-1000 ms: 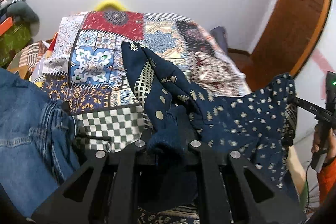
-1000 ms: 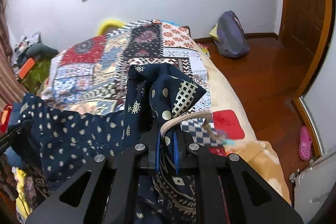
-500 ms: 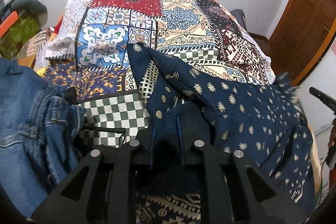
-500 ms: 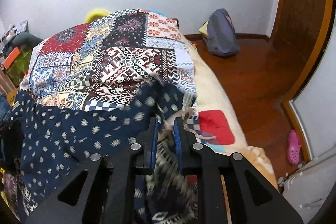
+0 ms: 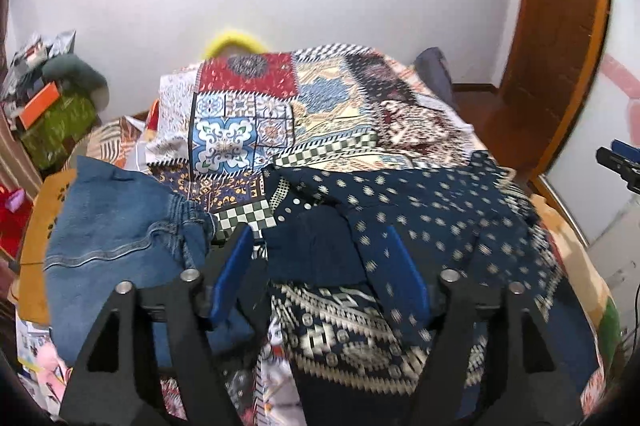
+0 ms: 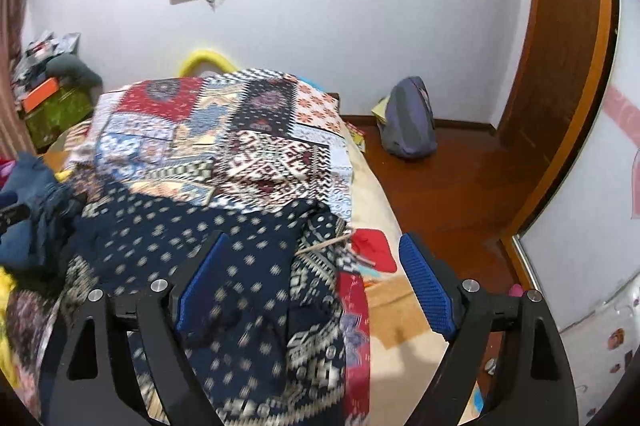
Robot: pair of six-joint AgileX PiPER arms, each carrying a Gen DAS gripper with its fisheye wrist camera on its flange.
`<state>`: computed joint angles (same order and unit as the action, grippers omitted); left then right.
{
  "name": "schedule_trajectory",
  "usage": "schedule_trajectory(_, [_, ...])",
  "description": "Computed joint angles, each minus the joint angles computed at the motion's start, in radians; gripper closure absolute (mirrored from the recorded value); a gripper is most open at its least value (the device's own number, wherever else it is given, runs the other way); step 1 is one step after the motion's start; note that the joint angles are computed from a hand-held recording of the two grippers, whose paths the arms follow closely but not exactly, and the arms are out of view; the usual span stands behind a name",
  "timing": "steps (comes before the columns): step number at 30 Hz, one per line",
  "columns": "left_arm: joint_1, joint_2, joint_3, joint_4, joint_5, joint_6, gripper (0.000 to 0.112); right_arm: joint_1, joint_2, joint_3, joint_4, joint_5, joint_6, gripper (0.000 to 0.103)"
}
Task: Fold large clothes
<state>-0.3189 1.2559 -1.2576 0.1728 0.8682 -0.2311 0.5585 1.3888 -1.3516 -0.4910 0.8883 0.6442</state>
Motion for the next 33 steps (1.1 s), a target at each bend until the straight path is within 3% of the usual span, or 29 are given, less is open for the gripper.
schedule_trajectory(3, [-0.045,-0.101,0.044,0.021,0.052,-0.017,0.025,0.081,-0.088,0.065,-0.048,0.035,0.08,0.016])
schedule_trajectory(8, [-0.128,-0.239,0.134,0.064,0.166,-0.063,0.02,0.22,-0.187,0.169,-0.114,0.094,0.165,0.007])
schedule_trajectory(10, [-0.121,-0.292,0.186,0.018,0.2,-0.052,0.019,0.264,-0.204,0.21,-0.12,0.113,0.196,0.006])
schedule_trajectory(16, [-0.147,-0.423,0.37,-0.04,0.23,-0.075,0.019,0.29,-0.247,0.319,0.002,0.124,0.196,0.006])
schedule_trajectory(21, [0.01,-0.459,0.513,-0.287,0.245,0.108,0.019,0.38,-0.325,0.432,-0.059,0.188,0.386,0.006])
schedule_trajectory(25, [0.147,-0.459,0.624,-0.451,0.28,0.234,0.019,0.318,-0.407,0.536,0.049,0.128,0.383,0.006])
schedule_trajectory(30, [0.224,-0.501,0.72,-0.56,0.303,0.308,0.019,0.256,-0.454,0.66,0.17,0.064,0.351,0.007])
schedule_trajectory(32, [0.261,-0.52,0.732,-0.6,0.324,0.341,0.019,0.23,-0.465,0.706,0.216,0.038,0.328,0.011])
schedule_trajectory(33, [0.283,-0.53,0.739,-0.626,0.336,0.372,0.019,0.206,-0.47,0.724,0.251,0.022,0.299,0.018])
